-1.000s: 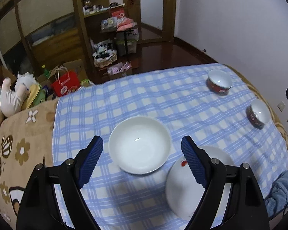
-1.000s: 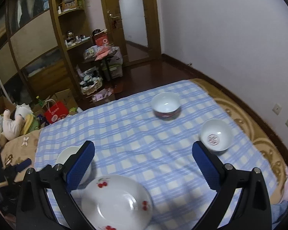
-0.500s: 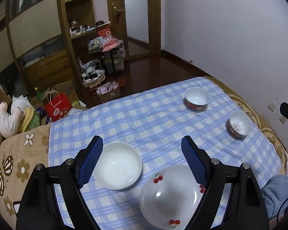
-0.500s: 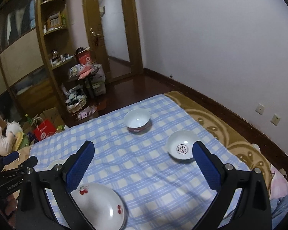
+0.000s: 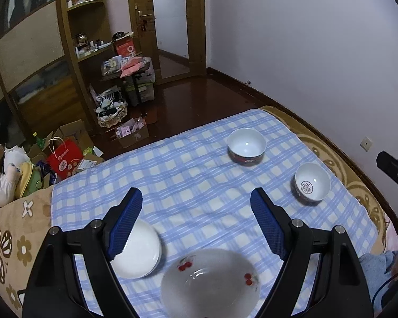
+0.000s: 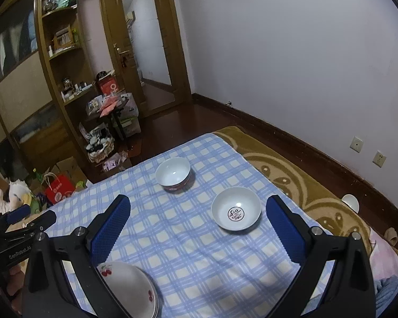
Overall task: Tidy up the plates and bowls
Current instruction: 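Move both open grippers toward the white bowl with red seal print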
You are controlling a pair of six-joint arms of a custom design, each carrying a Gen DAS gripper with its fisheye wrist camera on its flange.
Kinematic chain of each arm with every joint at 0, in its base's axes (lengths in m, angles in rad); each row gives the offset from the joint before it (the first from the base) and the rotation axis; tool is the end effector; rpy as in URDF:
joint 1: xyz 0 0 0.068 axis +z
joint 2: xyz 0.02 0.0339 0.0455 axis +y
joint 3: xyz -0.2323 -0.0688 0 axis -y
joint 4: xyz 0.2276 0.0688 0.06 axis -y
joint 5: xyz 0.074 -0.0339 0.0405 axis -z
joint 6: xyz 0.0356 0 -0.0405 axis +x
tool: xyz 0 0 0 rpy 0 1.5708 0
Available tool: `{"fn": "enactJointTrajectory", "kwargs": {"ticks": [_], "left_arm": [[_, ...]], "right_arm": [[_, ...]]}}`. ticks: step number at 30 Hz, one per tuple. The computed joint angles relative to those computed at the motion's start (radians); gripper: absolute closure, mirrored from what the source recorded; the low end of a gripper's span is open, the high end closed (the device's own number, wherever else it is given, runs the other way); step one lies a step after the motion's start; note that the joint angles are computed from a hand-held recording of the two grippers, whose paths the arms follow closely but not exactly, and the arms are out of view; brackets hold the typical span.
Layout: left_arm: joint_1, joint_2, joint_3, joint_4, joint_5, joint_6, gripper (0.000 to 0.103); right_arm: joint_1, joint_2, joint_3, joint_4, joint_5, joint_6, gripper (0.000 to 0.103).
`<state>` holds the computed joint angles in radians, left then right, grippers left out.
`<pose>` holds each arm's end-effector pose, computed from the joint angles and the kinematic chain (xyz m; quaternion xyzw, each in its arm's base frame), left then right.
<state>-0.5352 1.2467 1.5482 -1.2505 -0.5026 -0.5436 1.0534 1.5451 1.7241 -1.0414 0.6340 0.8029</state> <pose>0.1866 -0.0907 0.3731 -0.0799 0.9218 0.0509 0.3758 0.1638 0.2452 0.3673 -0.0041 0.8977 0.0886 0.4316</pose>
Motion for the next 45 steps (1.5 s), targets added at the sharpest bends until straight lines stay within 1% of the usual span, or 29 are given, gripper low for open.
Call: {"fn": "enactJointTrajectory", "kwargs": {"ticks": [1, 4, 10, 18, 22, 26, 31, 33, 36, 38, 39, 40, 45], "left_arm": [[0.001, 0.021, 0.01, 0.011, 0.004, 0.006, 0.02], [0.026, 0.08, 0.029, 0.056, 0.077, 0.032, 0.02], [0.033, 0.212, 0.049, 0.141, 0.102, 0.065, 0.02], [0.051, 0.375, 0.101, 0.223, 0.14, 0.094, 0.02], [0.047, 0.461, 0.154, 0.255, 0.145, 0.107, 0.02], [0.054, 0.557, 0.236, 0.27, 0.194, 0.112, 0.02], [0.043, 0.67, 0.333, 0.29, 0.219, 0.125, 0.02], [0.043, 0.715, 0.362, 0.307, 0.241, 0.127, 0.02], [0.039, 0.749, 0.356, 0.363, 0.255, 0.138, 0.02], [0.039, 0.787, 0.374, 0.374, 0.265, 0.137, 0.02], [0.036, 0.807, 0.383, 0.381, 0.259, 0.138, 0.02], [0.032, 0.824, 0.391, 0.385, 0.256, 0.141, 0.02], [0.018, 0.9, 0.451, 0.378, 0.269, 0.157, 0.02]], "right_arm": [[-0.011, -0.007, -0.015, 0.013, -0.006, -0.007, 0.0], [-0.06, -0.038, -0.091, 0.081, -0.039, -0.028, 0.0], [-0.193, -0.06, -0.216, 0.222, -0.194, -0.057, 0.0], [-0.326, -0.032, -0.317, 0.349, -0.295, -0.082, 0.0], [-0.379, 0.005, -0.325, 0.366, -0.313, -0.103, 0.0], [-0.425, 0.031, -0.334, 0.37, -0.316, -0.134, 0.0], [-0.513, 0.035, -0.407, 0.434, -0.44, -0.093, 0.0], [-0.535, 0.053, -0.416, 0.442, -0.453, -0.087, 0.0], [-0.556, 0.075, -0.428, 0.454, -0.464, -0.094, 0.0], [-0.565, 0.09, -0.437, 0.464, -0.469, -0.11, 0.0], [-0.569, 0.098, -0.441, 0.464, -0.468, -0.119, 0.002], [-0.573, 0.104, -0.441, 0.46, -0.467, -0.123, 0.007], [-0.61, 0.116, -0.488, 0.508, -0.523, -0.097, 0.013]]}}
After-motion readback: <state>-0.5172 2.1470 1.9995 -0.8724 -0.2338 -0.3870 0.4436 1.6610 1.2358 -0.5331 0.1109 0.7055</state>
